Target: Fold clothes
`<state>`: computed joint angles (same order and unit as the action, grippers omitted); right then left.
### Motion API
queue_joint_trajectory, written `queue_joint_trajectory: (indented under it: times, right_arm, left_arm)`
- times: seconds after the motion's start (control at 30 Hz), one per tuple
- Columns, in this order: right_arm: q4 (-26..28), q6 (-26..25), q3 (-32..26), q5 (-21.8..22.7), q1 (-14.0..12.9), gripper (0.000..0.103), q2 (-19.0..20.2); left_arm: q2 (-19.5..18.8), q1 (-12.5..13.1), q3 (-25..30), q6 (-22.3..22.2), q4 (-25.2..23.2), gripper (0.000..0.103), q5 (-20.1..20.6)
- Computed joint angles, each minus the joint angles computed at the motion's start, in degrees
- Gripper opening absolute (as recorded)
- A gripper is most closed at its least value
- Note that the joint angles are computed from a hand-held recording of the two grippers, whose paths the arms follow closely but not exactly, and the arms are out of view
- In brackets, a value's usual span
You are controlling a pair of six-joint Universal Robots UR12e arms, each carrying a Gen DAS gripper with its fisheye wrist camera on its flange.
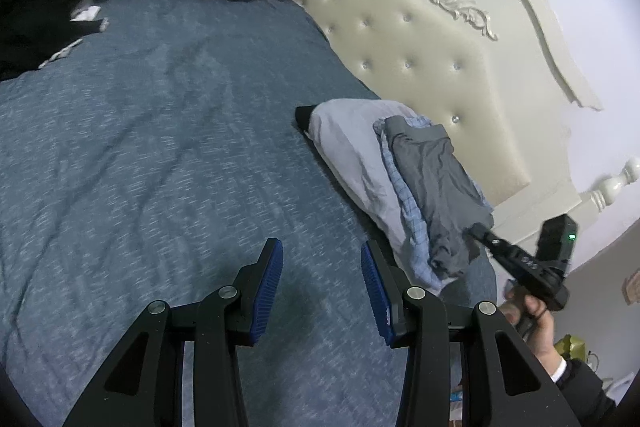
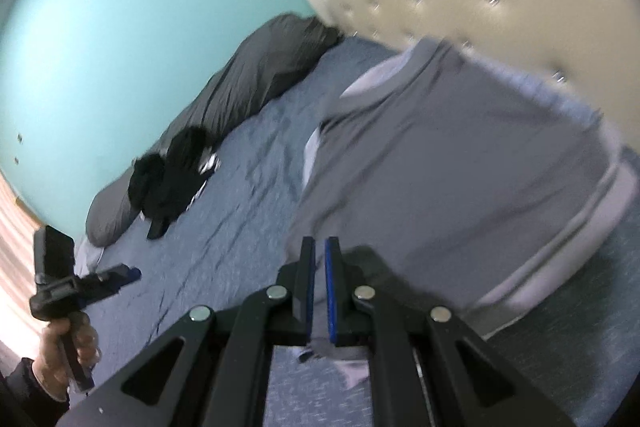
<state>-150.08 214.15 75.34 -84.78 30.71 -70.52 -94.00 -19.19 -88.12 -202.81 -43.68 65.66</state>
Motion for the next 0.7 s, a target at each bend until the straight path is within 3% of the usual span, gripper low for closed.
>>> queue_joint_trajectory:
  times: [0.03, 0.07, 0.13, 0.37, 0.5, 0.7]
  right_arm:
    - [0.2, -0.2, 0.2, -0.8, -0.2, 0.009, -0.3]
    - [0.6, -0.2, 0.4, -1.9, -0.5, 0.023, -0.7]
    - [0.2, 0.5, 1.5, -3.4, -1.2, 0.037, -1.6]
    - [1.9, 1.3, 4.7, -4.8, -3.7, 0.037, -4.1]
    - [5.7, 0.8, 4.7, -6.3, -4.5, 0.037, -4.7]
    - [9.9, -0.7, 4.0, -8.5, -4.9, 0.037, -4.9]
  left_arm:
    - [-1.3, -0.5, 1.3, 0.1, -0.1, 0.045, -0.1]
    - [-2.5, -0.9, 2.6, 0.2, -0.2, 0.044, -0.3]
    - [-5.4, -2.0, 5.9, 0.7, -1.2, 0.045, -0.2]
    - [-14.7, -4.9, 17.4, 2.3, -4.6, 0.045, -0.9]
    - [-19.0, -5.9, 23.2, 2.3, -5.9, 0.053, -1.4]
    - [-23.6, -7.0, 29.7, 2.4, -8.0, 0.054, 1.7]
